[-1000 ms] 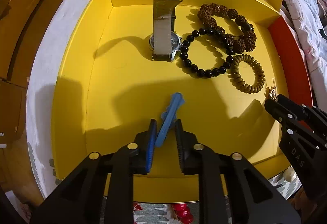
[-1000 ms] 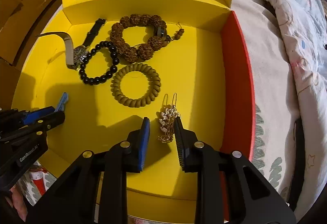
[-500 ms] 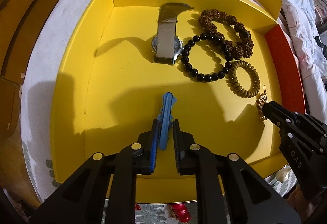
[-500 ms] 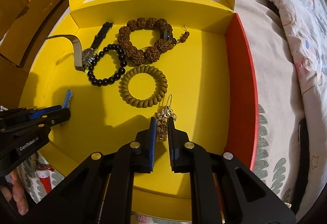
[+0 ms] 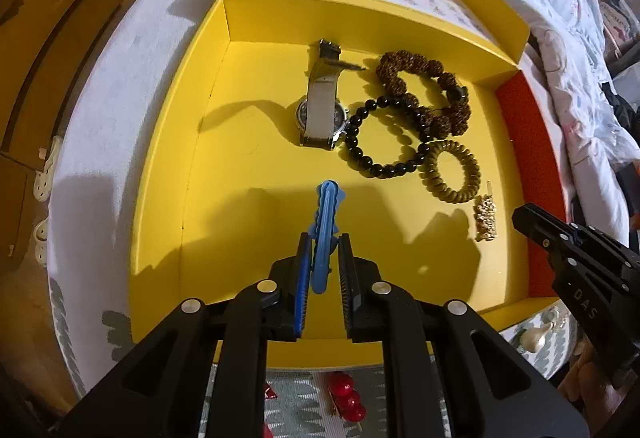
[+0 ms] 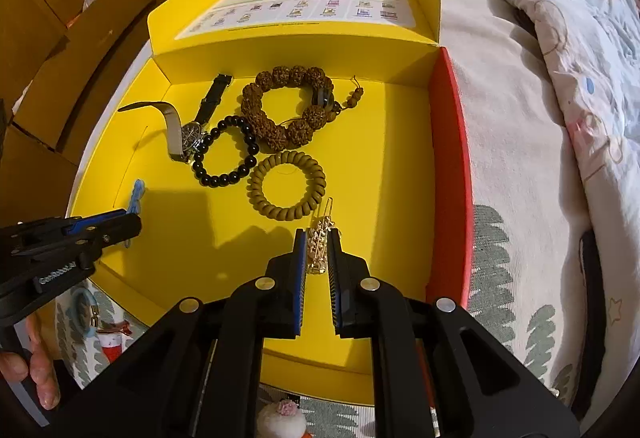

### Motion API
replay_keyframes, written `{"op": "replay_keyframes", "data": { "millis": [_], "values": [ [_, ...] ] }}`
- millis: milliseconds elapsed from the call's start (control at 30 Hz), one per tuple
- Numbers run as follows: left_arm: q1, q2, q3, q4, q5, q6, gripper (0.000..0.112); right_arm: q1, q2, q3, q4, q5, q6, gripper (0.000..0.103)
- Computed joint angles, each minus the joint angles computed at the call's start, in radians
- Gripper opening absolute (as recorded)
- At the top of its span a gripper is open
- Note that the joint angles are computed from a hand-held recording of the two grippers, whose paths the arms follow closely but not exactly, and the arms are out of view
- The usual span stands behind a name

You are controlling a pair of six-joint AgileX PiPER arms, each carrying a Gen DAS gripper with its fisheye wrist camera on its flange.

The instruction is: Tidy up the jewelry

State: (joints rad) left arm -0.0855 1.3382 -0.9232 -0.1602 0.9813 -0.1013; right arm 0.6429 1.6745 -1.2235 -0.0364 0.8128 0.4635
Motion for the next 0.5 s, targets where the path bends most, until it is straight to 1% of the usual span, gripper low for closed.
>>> {"op": "replay_keyframes", "data": {
  "millis": [100, 167, 200, 233, 333, 500],
  "values": [
    [0.010, -0.016, 0.002, -0.002, 0.005, 0.010, 0.014, 0.000, 0.017, -0.008, 0.006, 0.011, -0.017, 0.011],
    [0.012, -0.021, 0.011, -0.006, 0.004, 0.012, 0.014, -0.006, 0.029, 0.001, 0.018, -0.016, -0.021, 0.012],
    [0.000, -0.017, 0.013, -0.002, -0.001, -0.003, 0.014, 0.000, 0.036, 0.000, -0.004, -0.025, 0.003, 0.017],
    [0.004, -0.016, 0.013, -0.003, 0.001, 0.000, 0.014, 0.006, 0.053, -0.012, -0.016, -0.015, 0.008, 0.019],
    [-0.018, 0.006, 0.002, 0.006, -0.009, -0.026, 0.014, 0.009, 0.081, -0.032, 0.007, -0.002, -0.009, 0.019],
    [-0.018, 0.012, -0.002, 0.006, -0.012, -0.023, 0.014, 0.033, 0.116, -0.063, -0.046, 0.027, 0.029, 0.020]
  ]
}}
